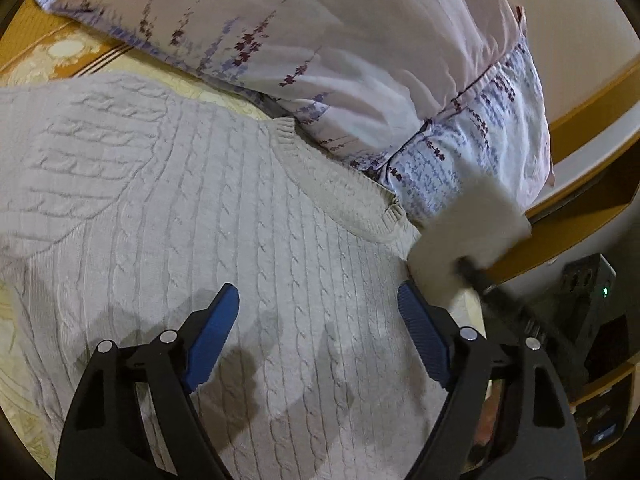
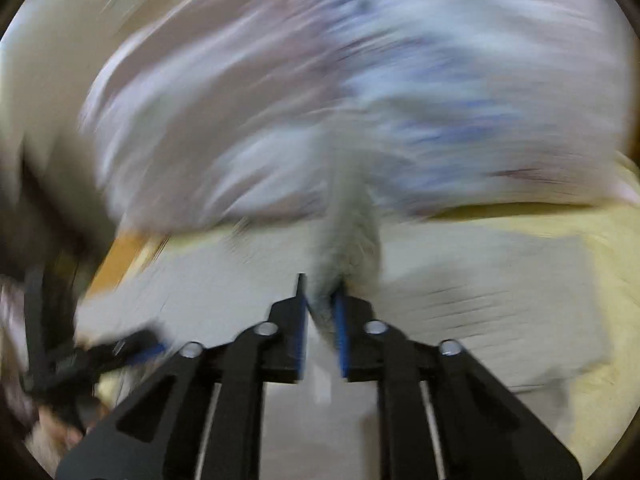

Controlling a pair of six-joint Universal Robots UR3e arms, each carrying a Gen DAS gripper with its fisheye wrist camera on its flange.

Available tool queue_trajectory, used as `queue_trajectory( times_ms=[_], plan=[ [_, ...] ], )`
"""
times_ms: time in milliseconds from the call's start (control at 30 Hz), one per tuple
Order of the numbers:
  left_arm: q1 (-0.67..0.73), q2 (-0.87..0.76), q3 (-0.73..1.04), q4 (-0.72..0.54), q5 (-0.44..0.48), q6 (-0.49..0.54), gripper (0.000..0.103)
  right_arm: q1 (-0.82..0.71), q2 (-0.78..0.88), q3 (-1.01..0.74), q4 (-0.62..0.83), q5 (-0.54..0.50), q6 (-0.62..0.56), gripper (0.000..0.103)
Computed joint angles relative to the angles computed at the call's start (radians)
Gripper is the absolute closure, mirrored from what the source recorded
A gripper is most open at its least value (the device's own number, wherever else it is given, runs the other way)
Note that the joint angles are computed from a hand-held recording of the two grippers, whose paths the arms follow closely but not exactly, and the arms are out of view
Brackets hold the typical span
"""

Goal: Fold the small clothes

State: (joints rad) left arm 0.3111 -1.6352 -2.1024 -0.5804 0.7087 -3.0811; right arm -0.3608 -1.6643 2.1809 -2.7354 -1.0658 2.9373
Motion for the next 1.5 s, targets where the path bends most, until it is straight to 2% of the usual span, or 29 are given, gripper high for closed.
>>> queue_trajectory(
  times_ms=[67, 133, 200, 367, 433, 567, 633, 667, 700, 733, 800, 833, 967, 1100, 1200, 1267, 1300, 1367, 1433, 1500],
  plan=[
    [0.008, -0.005, -0.008, -0.001, -0.011, -0.005, 0.02, 0.068, 0.056, -0.016, 0.004, -0.003, -0.03, 0.066],
    [0.006, -0.017, -0.007, -0.005, -0.014, -0.015, 0.02, 0.052, 0.051, 0.011, 0.016, 0.034, -0.044, 0.055],
    [-0.007, -0.029, 0.003, -0.007, -0.005, -0.022, 0.02, -0.008, 0.006, 0.047, 0.07, 0.076, -0.064, 0.053],
    [-0.069, -0.079, 0.062, -0.034, -0.03, -0.051, 0.032, -0.359, -0.267, 0.192, 0.308, 0.25, -0.148, 0.053],
    [-0.098, -0.098, 0.088, -0.05, -0.028, -0.066, 0.04, -0.501, -0.363, 0.216, 0.434, 0.295, -0.212, 0.052],
    [-0.151, -0.144, 0.128, -0.053, -0.007, -0.124, 0.048, -0.782, -0.524, 0.193, 0.803, 0.377, -0.412, 0.05],
    [-0.175, -0.177, 0.143, -0.022, 0.001, -0.159, 0.06, -0.908, -0.589, 0.175, 0.971, 0.402, -0.513, 0.049],
    [-0.187, -0.195, 0.152, -0.003, 0.008, -0.184, 0.063, -0.969, -0.609, 0.161, 1.047, 0.415, -0.562, 0.049],
    [-0.198, -0.218, 0.16, 0.032, 0.01, -0.213, 0.07, -1.001, -0.61, 0.156, 1.075, 0.422, -0.583, 0.049],
    [-0.208, -0.24, 0.172, 0.063, 0.013, -0.233, 0.082, -1.044, -0.616, 0.147, 1.118, 0.432, -0.61, 0.049],
    [-0.225, -0.27, 0.203, 0.086, 0.035, -0.253, 0.094, -1.111, -0.614, 0.129, 1.185, 0.44, -0.66, 0.049],
    [-0.227, -0.278, 0.214, 0.094, 0.036, -0.256, 0.095, -1.122, -0.616, 0.13, 1.189, 0.439, -0.665, 0.049],
    [-0.193, -0.243, 0.242, 0.088, 0.021, -0.212, 0.096, -1.118, -0.612, 0.14, 1.15, 0.432, -0.653, 0.049],
    [-0.127, -0.185, 0.261, 0.059, 0.075, -0.165, 0.096, -1.082, -0.617, 0.163, 1.103, 0.426, -0.65, 0.049],
    [-0.087, -0.185, 0.273, -0.004, 0.119, -0.123, 0.096, -0.931, -0.553, 0.204, 0.871, 0.379, -0.539, 0.049],
    [-0.084, -0.193, 0.274, -0.027, 0.158, -0.095, 0.096, -0.756, -0.444, 0.243, 0.573, 0.297, -0.396, 0.049],
    [-0.083, -0.202, 0.275, -0.039, 0.169, -0.082, 0.096, -0.656, -0.365, 0.246, 0.418, 0.237, -0.323, 0.049],
    [-0.092, -0.218, 0.279, -0.044, 0.189, -0.081, 0.096, -0.508, -0.244, 0.243, 0.2, 0.122, -0.223, 0.049],
    [-0.101, -0.226, 0.267, -0.02, 0.206, -0.083, 0.096, -0.358, -0.123, 0.219, 0.03, -0.02, -0.145, 0.049],
    [-0.108, -0.217, 0.263, -0.011, 0.223, -0.079, 0.094, -0.248, -0.043, 0.191, -0.049, -0.13, -0.111, 0.041]
  ],
)
